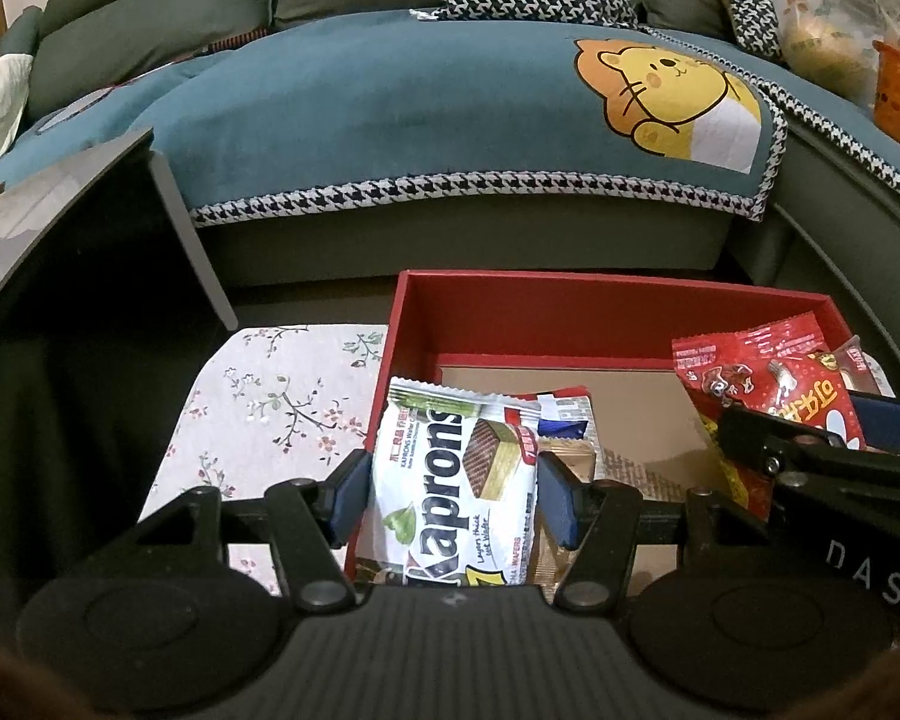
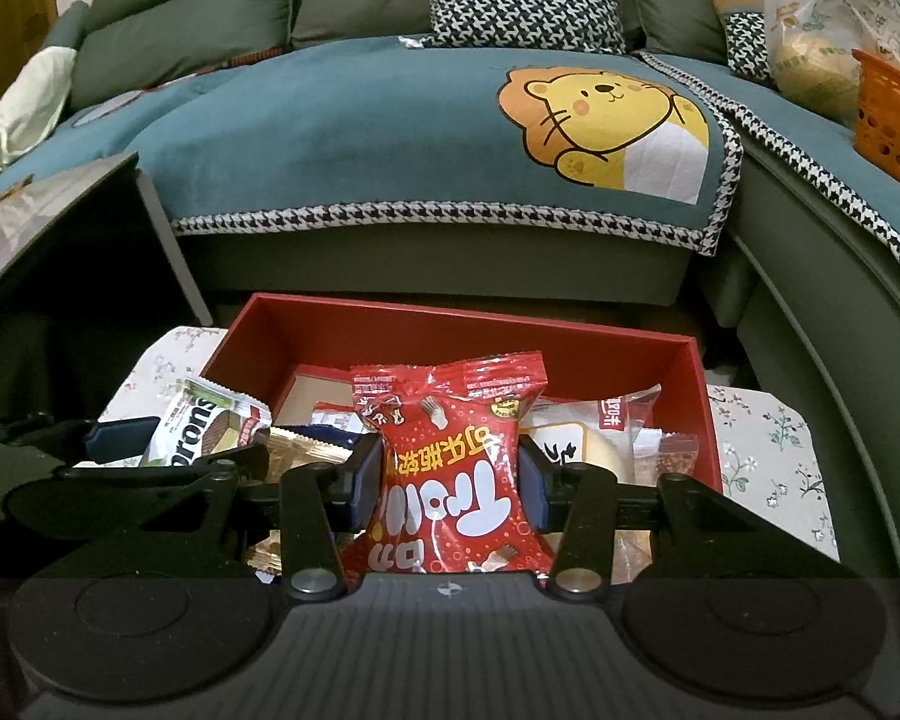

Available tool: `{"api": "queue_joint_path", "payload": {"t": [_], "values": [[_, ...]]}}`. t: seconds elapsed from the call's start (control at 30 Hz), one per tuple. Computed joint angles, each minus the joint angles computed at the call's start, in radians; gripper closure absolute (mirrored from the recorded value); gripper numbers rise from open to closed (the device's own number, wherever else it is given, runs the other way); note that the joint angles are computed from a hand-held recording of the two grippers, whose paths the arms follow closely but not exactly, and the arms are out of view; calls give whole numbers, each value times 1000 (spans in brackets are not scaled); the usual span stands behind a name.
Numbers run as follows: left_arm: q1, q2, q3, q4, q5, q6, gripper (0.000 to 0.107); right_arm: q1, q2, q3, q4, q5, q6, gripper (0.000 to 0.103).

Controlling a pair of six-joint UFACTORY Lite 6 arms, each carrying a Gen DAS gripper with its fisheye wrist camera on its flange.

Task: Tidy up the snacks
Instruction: 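Lower both packs into the red box and open both grippers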

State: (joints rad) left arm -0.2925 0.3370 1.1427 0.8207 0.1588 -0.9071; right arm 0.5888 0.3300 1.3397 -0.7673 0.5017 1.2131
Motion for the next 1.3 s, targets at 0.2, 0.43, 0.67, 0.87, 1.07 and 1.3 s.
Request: {"api": "queue_joint_path", "payload": {"t": [0.2,0.43,0.67,0.87,1.07,1.3], "values": [[-28,5,-3,186,30,-172,44,15,12,12,-31,31,-13,48],[-55,15,-2,339,66,-312,44,26,12,6,-75,54,-15,48],[-71,43,10,416,112,-374,40,36,12,-20,-155,37,29,48],[-56,42,27,297,99,-266,39,13,-15,-41,-123,-10,1,46],[-34,31,37,136,76,-128,39,-22,-50,-74,-48,-82,-24,44],[-16,12,34,33,58,-36,39,-60,-74,-99,85,-155,-106,43]]}}
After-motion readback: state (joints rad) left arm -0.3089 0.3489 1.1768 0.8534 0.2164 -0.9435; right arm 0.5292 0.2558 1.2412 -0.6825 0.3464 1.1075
